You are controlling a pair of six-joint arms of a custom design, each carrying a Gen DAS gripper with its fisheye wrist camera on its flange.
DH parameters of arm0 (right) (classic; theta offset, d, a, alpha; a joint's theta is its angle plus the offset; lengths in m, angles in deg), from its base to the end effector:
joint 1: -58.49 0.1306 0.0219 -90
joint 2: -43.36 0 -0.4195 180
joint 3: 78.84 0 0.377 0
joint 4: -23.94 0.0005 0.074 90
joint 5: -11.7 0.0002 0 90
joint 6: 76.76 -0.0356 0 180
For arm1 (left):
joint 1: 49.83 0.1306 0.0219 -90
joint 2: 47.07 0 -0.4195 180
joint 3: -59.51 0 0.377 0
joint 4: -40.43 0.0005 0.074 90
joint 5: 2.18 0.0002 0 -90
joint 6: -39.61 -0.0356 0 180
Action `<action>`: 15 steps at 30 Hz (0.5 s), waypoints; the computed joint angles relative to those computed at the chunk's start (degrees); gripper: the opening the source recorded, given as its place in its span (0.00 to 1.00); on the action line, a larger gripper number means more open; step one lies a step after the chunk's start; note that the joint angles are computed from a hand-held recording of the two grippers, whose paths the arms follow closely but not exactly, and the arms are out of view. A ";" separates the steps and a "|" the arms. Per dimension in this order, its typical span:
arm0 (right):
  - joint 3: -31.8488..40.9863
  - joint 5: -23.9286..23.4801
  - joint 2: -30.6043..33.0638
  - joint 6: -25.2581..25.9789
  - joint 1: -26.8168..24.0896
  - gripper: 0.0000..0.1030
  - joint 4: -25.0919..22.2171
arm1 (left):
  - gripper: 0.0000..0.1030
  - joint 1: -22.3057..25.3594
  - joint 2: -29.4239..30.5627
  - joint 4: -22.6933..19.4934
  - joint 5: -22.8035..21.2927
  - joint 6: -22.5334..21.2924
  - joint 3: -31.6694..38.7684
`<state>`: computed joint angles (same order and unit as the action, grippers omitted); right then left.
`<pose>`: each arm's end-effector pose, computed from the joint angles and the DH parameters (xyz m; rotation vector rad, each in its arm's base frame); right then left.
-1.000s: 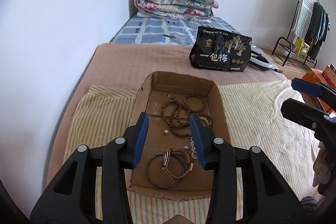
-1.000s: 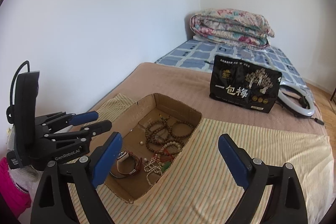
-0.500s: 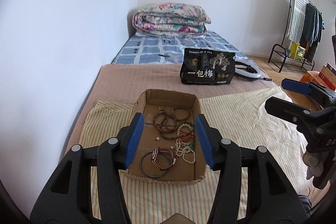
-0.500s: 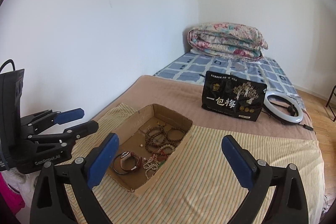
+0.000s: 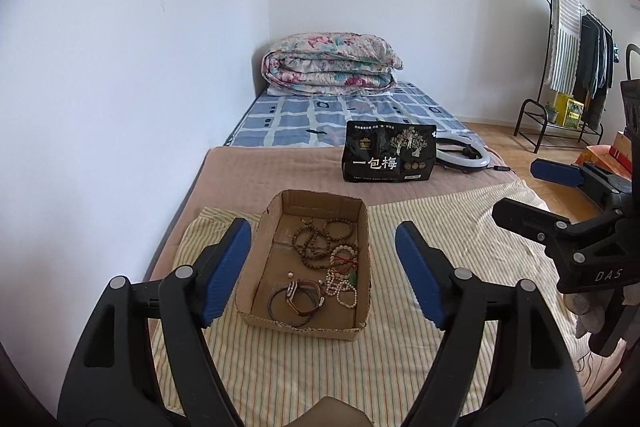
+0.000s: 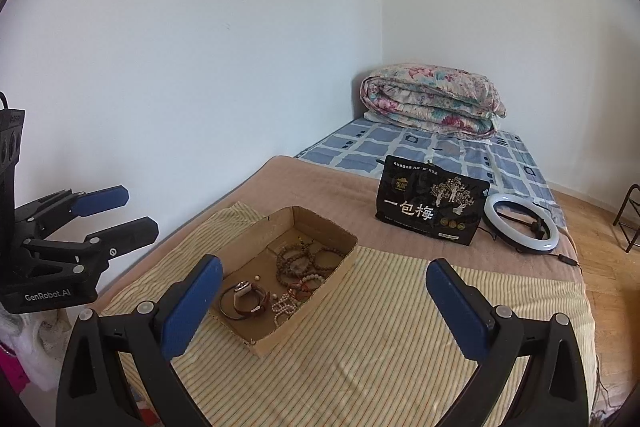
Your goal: Organize jewelry
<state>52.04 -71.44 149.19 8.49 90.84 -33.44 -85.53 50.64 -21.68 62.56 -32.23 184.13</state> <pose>0.4842 0.3011 0.6352 -0.4419 2.0950 0.2532 0.4154 -0.2804 0.6556 0.0793 2.1186 -0.0737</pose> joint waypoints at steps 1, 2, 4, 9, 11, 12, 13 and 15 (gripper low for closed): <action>-0.11 0.07 -0.25 -0.13 0.04 1.00 0.06 | 0.77 -0.26 -0.11 -0.28 -0.35 0.09 0.21; -0.20 0.13 -0.49 -0.29 0.06 1.00 0.09 | 0.78 -0.54 -0.28 -0.46 -0.72 0.19 0.37; -0.33 0.18 -0.87 -0.62 0.06 1.00 0.17 | 0.78 -1.09 -0.59 -0.73 -1.73 0.24 0.62; -1.19 0.79 -1.95 -1.00 0.10 1.00 0.36 | 0.91 -1.99 -1.36 -0.70 -3.33 -0.07 0.71; -1.53 1.04 -2.20 -1.25 0.10 1.00 0.57 | 0.93 -2.53 -1.73 -0.33 -4.70 -0.44 0.51; -1.70 1.07 -2.33 -1.43 0.06 1.00 0.63 | 0.95 -2.71 -1.81 -0.41 -5.22 -0.71 0.61; -1.88 1.14 -2.45 -1.58 0.06 1.00 0.68 | 0.96 -2.94 -1.86 -0.56 -5.58 -0.96 0.76; -1.95 1.38 -2.46 -1.84 0.08 1.00 0.66 | 0.99 -3.17 -2.00 -0.61 -5.93 -1.19 0.86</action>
<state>50.09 -70.06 146.73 6.65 90.93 -32.78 -88.70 48.63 -22.29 56.63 -33.42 184.99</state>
